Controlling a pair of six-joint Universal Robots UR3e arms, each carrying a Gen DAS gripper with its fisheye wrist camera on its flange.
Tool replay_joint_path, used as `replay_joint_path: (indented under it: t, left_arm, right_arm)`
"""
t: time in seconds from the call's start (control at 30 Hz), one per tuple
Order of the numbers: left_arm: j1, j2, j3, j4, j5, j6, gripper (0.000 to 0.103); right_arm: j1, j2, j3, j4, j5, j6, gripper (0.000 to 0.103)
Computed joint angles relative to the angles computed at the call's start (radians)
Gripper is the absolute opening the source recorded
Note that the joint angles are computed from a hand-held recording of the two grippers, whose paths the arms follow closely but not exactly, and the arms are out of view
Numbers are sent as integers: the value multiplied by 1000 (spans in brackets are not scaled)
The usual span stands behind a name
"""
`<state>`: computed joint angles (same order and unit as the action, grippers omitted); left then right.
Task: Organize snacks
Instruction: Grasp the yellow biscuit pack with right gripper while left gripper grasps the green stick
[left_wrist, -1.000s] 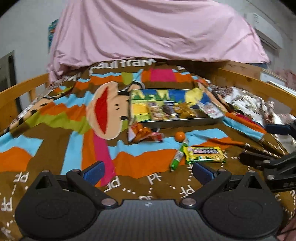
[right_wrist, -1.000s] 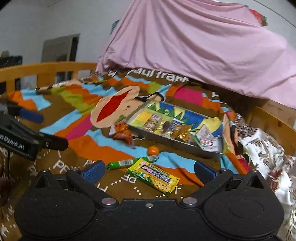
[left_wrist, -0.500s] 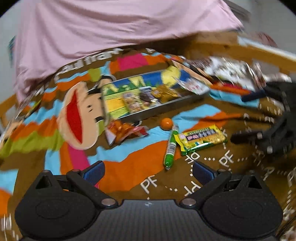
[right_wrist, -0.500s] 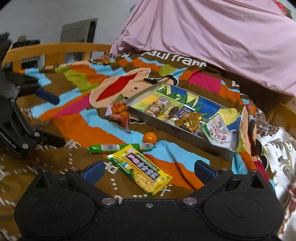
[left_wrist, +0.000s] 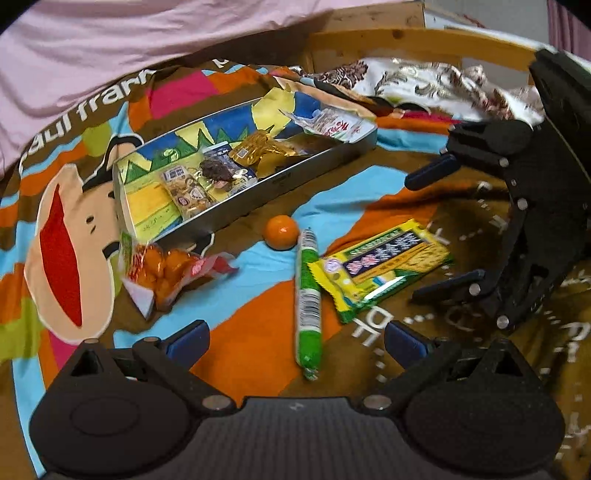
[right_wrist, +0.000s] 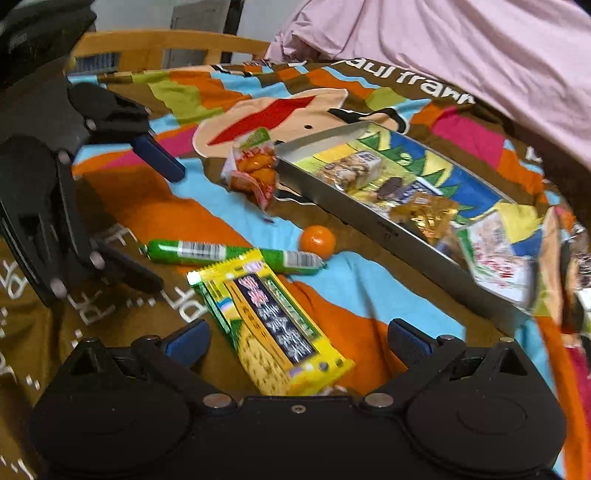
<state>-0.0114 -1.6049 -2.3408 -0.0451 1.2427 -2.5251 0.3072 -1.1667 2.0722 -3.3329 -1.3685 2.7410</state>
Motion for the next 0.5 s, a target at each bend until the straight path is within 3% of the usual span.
replay_joint_path:
  t: [0.23, 0.33, 0.5]
  left_arm:
    - [6, -85, 83, -60, -44, 76, 103]
    - [7, -108, 109, -78, -54, 92, 103]
    - [10, -126, 128, -65, -62, 37, 102]
  right_arm:
    - [-63, 9, -31, 104, 137, -22, 84]
    - [-75, -21, -20, 133, 139, -13, 74]
    - [-48, -84, -13, 211, 38, 111, 69]
